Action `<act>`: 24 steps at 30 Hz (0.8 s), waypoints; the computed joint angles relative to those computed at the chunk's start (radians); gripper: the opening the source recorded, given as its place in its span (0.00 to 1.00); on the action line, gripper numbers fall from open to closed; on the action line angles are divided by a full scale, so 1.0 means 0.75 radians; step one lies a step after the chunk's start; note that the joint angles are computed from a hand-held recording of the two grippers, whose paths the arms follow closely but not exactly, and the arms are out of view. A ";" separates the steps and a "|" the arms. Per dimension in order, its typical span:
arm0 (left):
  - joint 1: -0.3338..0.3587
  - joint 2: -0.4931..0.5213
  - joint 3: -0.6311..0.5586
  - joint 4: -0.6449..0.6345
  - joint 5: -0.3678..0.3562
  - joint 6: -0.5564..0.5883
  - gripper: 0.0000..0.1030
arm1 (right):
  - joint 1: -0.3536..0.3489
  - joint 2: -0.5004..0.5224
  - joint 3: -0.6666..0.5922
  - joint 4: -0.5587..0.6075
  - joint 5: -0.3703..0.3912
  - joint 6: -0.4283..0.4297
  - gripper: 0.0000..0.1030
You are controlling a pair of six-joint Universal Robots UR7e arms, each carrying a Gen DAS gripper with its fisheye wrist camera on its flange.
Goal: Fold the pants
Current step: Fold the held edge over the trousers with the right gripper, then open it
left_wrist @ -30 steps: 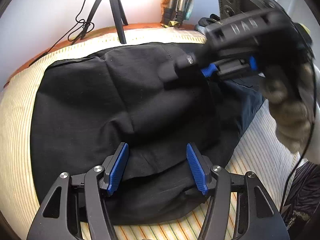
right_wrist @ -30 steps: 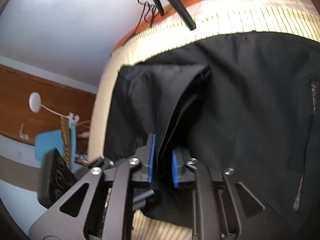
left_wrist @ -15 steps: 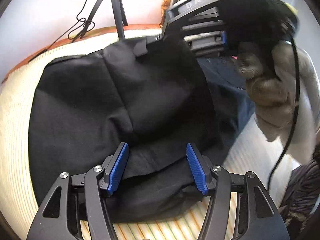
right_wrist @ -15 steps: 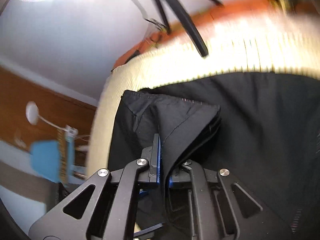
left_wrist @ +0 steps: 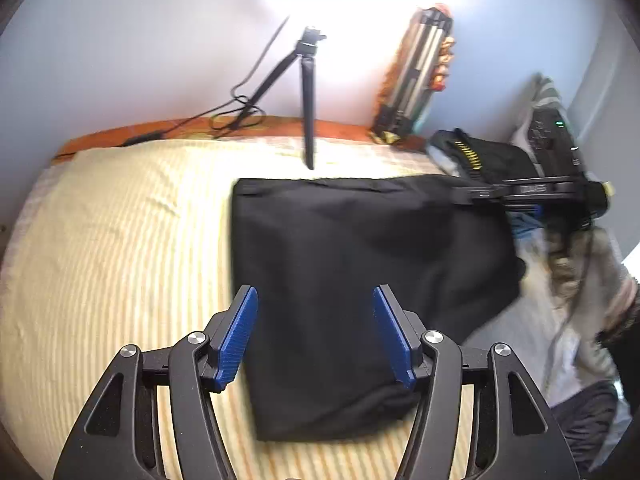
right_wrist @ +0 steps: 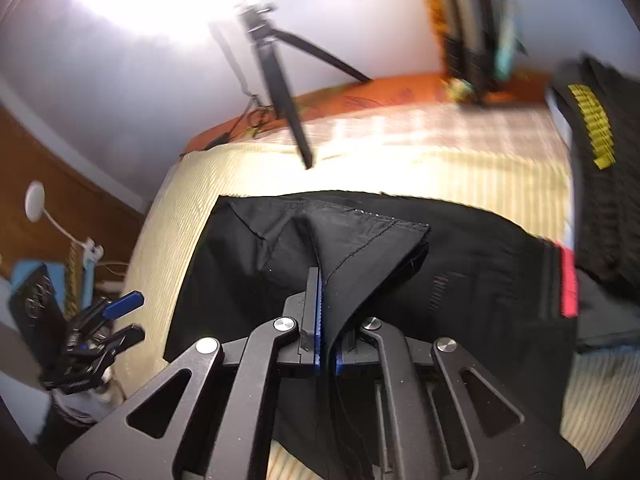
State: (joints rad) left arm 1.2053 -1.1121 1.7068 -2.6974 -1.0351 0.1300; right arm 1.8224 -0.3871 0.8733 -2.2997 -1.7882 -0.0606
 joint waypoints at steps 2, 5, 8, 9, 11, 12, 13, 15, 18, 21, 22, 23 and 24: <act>-0.001 0.018 0.004 -0.012 0.022 0.026 0.55 | -0.016 -0.014 -0.007 0.036 -0.001 0.022 0.05; -0.004 0.046 0.001 0.001 0.027 0.048 0.55 | -0.031 -0.018 -0.019 0.076 -0.010 0.033 0.05; -0.001 0.085 -0.017 0.048 0.040 0.070 0.55 | -0.032 -0.007 -0.012 0.088 -0.064 0.003 0.05; -0.001 0.102 -0.025 0.062 0.059 0.085 0.55 | -0.034 -0.005 -0.007 0.086 -0.072 -0.004 0.05; 0.005 0.121 -0.030 0.103 0.074 0.091 0.55 | -0.049 -0.014 0.020 0.071 -0.043 -0.003 0.08; 0.008 0.124 -0.030 0.117 0.077 0.084 0.55 | -0.058 -0.018 0.025 0.070 -0.013 0.001 0.08; 0.010 0.127 -0.031 0.126 0.081 0.079 0.55 | -0.066 -0.032 0.041 0.067 0.014 0.006 0.08; 0.014 0.132 -0.036 0.137 0.083 0.075 0.55 | -0.083 -0.040 0.040 0.075 0.063 0.044 0.22; 0.014 0.136 -0.037 0.134 0.085 0.077 0.55 | -0.124 -0.054 0.045 0.046 0.190 0.148 0.54; 0.011 0.135 -0.025 0.124 0.096 0.093 0.55 | -0.153 -0.061 0.059 -0.020 0.280 0.225 0.54; 0.011 0.139 -0.027 0.122 0.095 0.097 0.55 | -0.159 -0.057 0.053 -0.025 0.295 0.240 0.54; 0.010 0.143 -0.031 0.122 0.096 0.098 0.55 | -0.160 -0.047 0.036 -0.014 0.294 0.255 0.53; 0.010 0.145 -0.033 0.125 0.094 0.098 0.55 | -0.160 -0.037 0.025 -0.009 0.287 0.261 0.49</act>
State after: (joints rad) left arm 1.2129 -1.0035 1.6818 -2.6038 -0.9643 0.2035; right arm 1.7023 -0.4151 0.8917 -2.3067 -1.5731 0.1351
